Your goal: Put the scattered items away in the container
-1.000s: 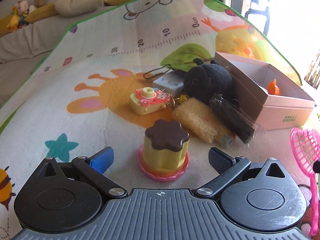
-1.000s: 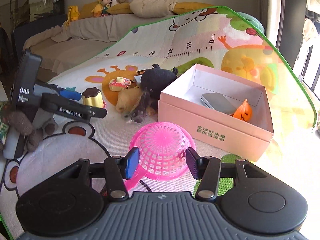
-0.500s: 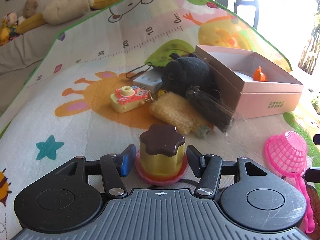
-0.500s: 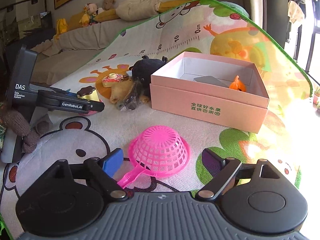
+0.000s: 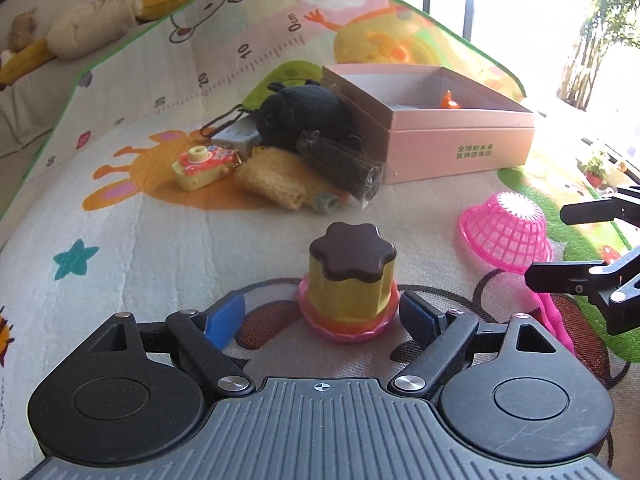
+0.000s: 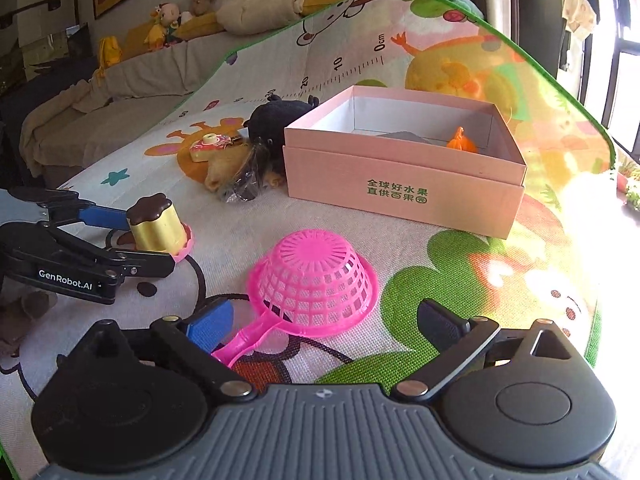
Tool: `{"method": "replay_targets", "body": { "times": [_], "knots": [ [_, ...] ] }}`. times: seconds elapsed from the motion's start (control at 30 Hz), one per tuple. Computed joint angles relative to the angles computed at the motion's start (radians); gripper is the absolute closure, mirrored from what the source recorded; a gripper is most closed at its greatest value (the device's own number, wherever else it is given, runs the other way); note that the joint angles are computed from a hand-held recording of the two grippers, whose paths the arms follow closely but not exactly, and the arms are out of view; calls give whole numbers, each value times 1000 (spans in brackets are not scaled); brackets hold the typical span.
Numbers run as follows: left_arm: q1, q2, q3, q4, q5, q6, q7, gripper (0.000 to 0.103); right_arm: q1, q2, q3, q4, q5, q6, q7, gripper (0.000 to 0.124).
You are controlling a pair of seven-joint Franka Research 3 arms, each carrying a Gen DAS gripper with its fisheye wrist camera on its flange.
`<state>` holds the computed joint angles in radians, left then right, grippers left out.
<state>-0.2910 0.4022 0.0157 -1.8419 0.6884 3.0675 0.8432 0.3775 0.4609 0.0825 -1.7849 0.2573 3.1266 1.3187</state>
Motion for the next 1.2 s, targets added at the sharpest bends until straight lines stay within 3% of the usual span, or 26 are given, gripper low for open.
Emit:
{"method": "replay_targets", "body": {
  "times": [0.13,0.17,0.37,0.4,0.53,0.6,0.67,0.77,0.93,1.03,1.07,1.2],
  "knots": [
    [42,-6,-57,-14,-53,16,66,12,66,47,-73,75,-41,-56,46,30],
    [24,-3,-39,-8,-46,14,60,12,64,54,-72,88,-51,-73,44,44],
    [-57,52,37,69,-1,-8,0,14,36,13,-44,31,-54,-16,30,44],
    [-57,56,34,74,6,-3,1,16,30,-4,-38,8,-51,-2,25,44],
    [-58,50,20,68,24,11,14,42,3,-67,-20,-76,-32,52,-2,44],
    [-43,39,-14,58,10,1,48,42,5,-94,-30,-108,-24,73,0,44],
    [-31,32,-45,52,1,-1,95,42,-32,-117,5,-136,-4,93,-10,44],
    [-55,31,-38,59,11,-4,114,42,-167,-133,146,-169,32,129,-63,44],
    [-26,16,-89,50,-44,16,170,42,-160,-138,131,-183,62,121,-56,44],
    [-52,11,-63,51,-43,29,169,42,-263,-139,243,-200,76,134,-102,44],
    [-49,9,-68,49,-52,28,174,42,-269,-138,250,-203,78,138,-107,44],
    [-61,-5,-56,34,-54,30,176,42,-236,-133,214,-195,90,128,-96,44]
  ]
}}
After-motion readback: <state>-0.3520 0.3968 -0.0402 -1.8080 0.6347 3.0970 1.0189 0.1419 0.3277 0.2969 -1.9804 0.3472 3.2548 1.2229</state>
